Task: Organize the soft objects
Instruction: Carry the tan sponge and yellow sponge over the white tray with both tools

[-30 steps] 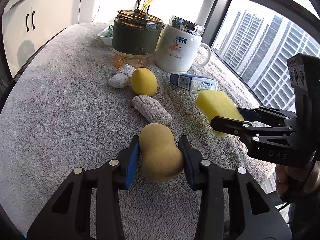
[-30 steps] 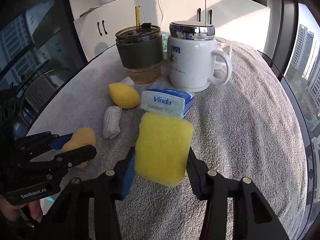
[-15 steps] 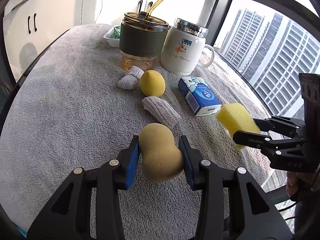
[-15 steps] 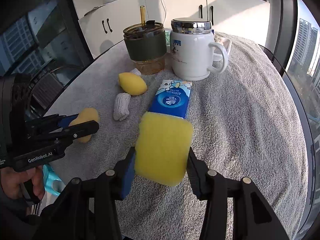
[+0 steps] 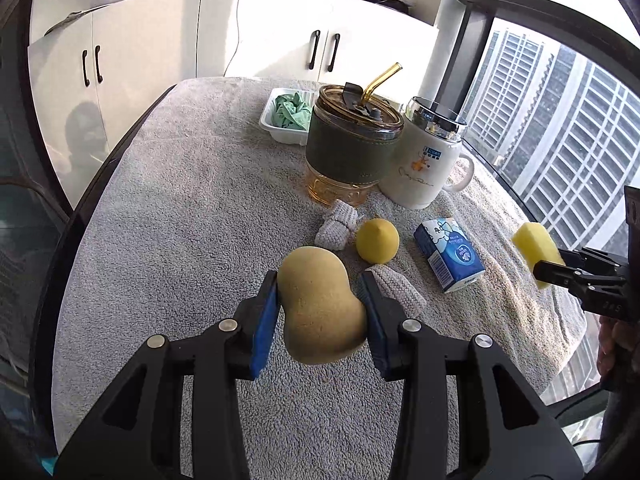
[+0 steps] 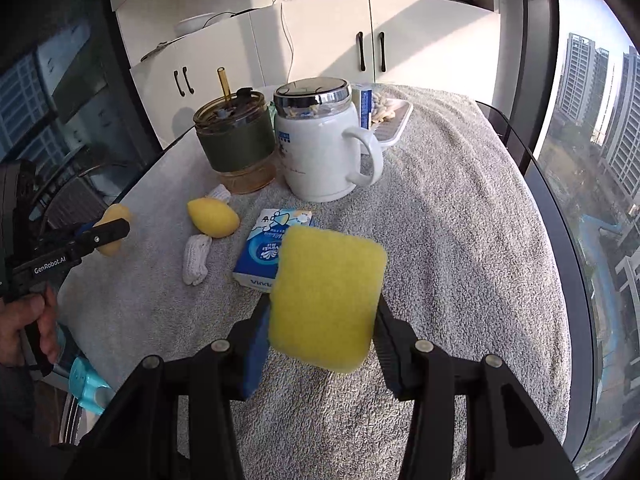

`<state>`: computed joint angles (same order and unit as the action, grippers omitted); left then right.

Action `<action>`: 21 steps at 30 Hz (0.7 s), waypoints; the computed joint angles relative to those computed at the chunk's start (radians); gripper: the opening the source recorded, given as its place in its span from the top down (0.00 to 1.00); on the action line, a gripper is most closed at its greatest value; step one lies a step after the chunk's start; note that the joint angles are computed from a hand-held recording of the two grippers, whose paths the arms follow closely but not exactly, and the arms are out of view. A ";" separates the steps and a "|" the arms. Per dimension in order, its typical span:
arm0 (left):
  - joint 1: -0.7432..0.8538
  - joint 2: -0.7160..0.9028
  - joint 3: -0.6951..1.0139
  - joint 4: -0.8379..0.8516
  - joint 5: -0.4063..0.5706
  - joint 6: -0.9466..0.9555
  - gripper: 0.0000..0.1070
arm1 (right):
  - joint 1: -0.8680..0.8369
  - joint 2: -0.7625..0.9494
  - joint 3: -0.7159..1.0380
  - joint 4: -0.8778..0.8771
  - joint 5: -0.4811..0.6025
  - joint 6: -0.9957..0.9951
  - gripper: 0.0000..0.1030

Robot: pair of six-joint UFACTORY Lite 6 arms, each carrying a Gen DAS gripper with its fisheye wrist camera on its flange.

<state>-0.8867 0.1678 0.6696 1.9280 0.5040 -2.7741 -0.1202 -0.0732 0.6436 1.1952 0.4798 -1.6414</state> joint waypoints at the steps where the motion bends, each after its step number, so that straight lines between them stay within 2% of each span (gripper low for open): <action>1: 0.020 -0.008 0.002 0.008 -0.013 0.013 0.65 | -0.006 0.011 0.018 -0.006 -0.003 0.007 0.51; 13: 0.249 -0.030 0.122 -0.024 -0.129 0.317 0.65 | -0.033 0.224 0.326 -0.076 -0.022 0.097 0.51; 21: 0.424 0.044 0.286 -0.007 -0.249 0.462 0.65 | 0.007 0.416 0.602 -0.233 -0.030 0.259 0.51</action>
